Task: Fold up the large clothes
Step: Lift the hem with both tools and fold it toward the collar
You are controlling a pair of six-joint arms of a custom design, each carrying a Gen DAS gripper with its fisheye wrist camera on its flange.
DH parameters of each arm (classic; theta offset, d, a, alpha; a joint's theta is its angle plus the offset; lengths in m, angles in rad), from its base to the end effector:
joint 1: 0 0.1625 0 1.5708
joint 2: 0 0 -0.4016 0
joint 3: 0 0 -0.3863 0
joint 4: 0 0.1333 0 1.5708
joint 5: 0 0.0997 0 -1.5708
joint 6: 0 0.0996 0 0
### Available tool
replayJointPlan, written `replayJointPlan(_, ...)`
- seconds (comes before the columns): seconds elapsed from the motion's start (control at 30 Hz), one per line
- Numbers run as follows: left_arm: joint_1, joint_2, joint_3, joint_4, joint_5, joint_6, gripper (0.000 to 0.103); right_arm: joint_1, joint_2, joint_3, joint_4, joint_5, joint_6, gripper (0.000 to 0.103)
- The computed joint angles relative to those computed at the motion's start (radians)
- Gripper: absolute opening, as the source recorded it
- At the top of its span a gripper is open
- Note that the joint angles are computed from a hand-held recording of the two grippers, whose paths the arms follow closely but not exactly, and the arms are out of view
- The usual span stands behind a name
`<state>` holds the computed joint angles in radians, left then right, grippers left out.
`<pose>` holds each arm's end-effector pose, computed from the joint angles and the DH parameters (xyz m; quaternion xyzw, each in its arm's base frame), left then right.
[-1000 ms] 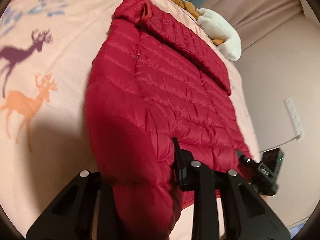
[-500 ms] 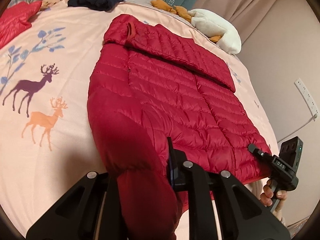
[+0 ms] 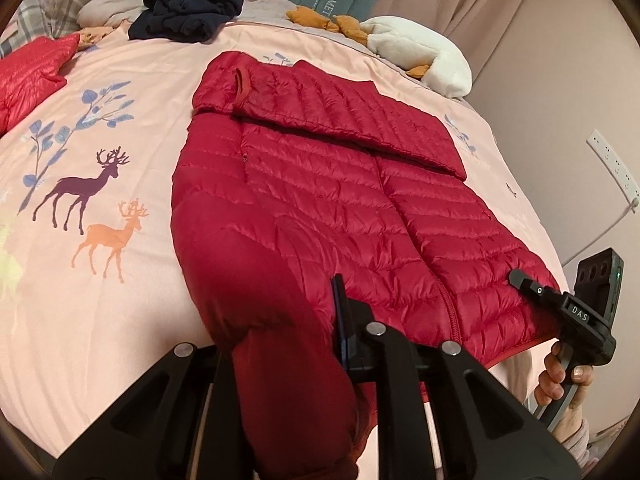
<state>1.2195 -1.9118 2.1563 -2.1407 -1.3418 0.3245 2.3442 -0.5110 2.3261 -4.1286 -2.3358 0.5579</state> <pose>0.0204 -0.3973 0.3874 0.3075 0.9310 -0.1624 0.1106 0.3107 -0.2262 -0.0014 -0.0417 -0.8740 0.4796 0.0656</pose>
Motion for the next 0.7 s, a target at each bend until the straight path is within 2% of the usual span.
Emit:
replayJointPlan(0.4, -0.031, -0.070, -0.004, 0.070, 0.018, 0.007, 0.016, 0.047, -0.041, 0.007, 0.033, 0.020, -0.038, 0.014)
replayJointPlan(0.7, -0.062, -0.111, -0.006, 0.107, 0.028, 0.006, 0.016, 0.066, -0.064, 0.010, 0.014, 0.061, -0.122, 0.014)
